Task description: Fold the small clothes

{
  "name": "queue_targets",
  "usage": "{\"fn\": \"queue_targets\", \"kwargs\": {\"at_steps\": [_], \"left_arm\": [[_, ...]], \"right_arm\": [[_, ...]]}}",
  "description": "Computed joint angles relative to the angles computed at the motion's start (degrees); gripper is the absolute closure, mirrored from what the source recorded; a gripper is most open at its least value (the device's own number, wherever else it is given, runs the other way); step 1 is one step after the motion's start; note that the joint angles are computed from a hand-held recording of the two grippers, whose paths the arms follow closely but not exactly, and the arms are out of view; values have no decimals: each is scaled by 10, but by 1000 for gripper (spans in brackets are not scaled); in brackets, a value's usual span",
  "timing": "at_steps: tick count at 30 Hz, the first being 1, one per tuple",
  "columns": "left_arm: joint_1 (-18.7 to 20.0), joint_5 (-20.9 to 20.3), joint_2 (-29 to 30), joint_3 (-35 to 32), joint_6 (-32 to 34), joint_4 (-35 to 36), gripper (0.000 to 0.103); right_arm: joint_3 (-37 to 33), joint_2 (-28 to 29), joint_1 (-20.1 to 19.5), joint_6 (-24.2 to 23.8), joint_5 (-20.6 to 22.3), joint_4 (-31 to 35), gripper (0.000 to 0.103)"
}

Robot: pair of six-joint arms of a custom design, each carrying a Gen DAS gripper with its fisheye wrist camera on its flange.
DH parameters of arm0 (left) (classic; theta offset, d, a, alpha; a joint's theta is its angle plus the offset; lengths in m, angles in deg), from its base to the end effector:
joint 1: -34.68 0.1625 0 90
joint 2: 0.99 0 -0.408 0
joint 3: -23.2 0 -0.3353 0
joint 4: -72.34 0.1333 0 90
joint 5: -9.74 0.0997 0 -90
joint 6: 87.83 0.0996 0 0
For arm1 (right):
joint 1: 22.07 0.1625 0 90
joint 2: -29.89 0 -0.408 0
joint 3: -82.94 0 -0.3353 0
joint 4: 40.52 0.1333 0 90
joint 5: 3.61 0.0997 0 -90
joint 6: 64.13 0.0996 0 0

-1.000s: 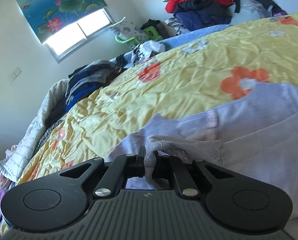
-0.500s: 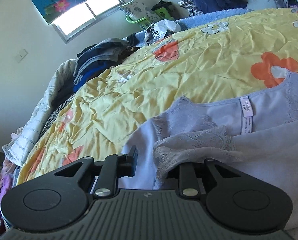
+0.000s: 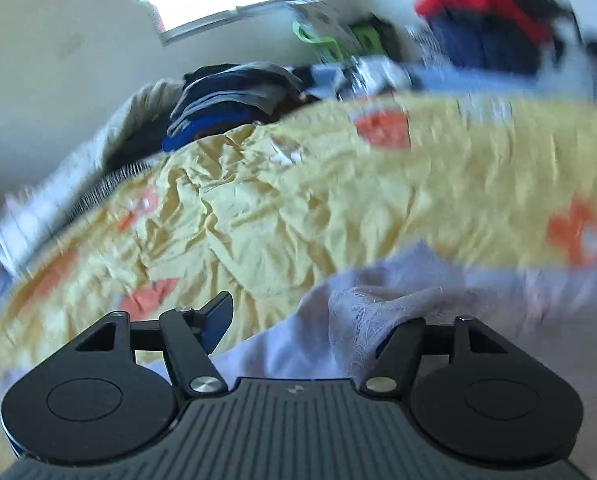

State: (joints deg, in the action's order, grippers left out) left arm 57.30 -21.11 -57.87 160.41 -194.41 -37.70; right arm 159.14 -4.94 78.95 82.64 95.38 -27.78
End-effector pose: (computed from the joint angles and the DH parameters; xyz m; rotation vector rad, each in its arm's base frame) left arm -0.1783 -0.3113 0.0618 -0.0463 1.9498 -0.9931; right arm 0.2233 -0.5305 0.0358 0.9716 -2.5758 0.8329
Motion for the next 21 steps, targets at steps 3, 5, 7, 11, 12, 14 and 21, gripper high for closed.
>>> {"fn": "queue_targets", "kwargs": {"at_steps": [3,5,7,11,12,14,21], "left_arm": [[0,0,1,2,3,-7,0],[-1,1,4,0,2,-3,0],[0,0,5,-1,4,-3,0],[1,-1,1,0,4,-4,0],[0,-2,0,1,3,-2,0],[-2,-2,-3,1,-4,4,0],[-2,-4,-9,3,-18,16,0]], "right_arm": [[-43,30,35,-118,74,35,29],[-47,42,54,-193,119,22,29],[-75,51,54,-182,93,78,29],[-95,51,53,-137,38,124,28],[-84,48,58,-152,52,100,27],[-73,42,58,-144,46,83,27],[-106,32,-33,8,-201,228,24]]}}
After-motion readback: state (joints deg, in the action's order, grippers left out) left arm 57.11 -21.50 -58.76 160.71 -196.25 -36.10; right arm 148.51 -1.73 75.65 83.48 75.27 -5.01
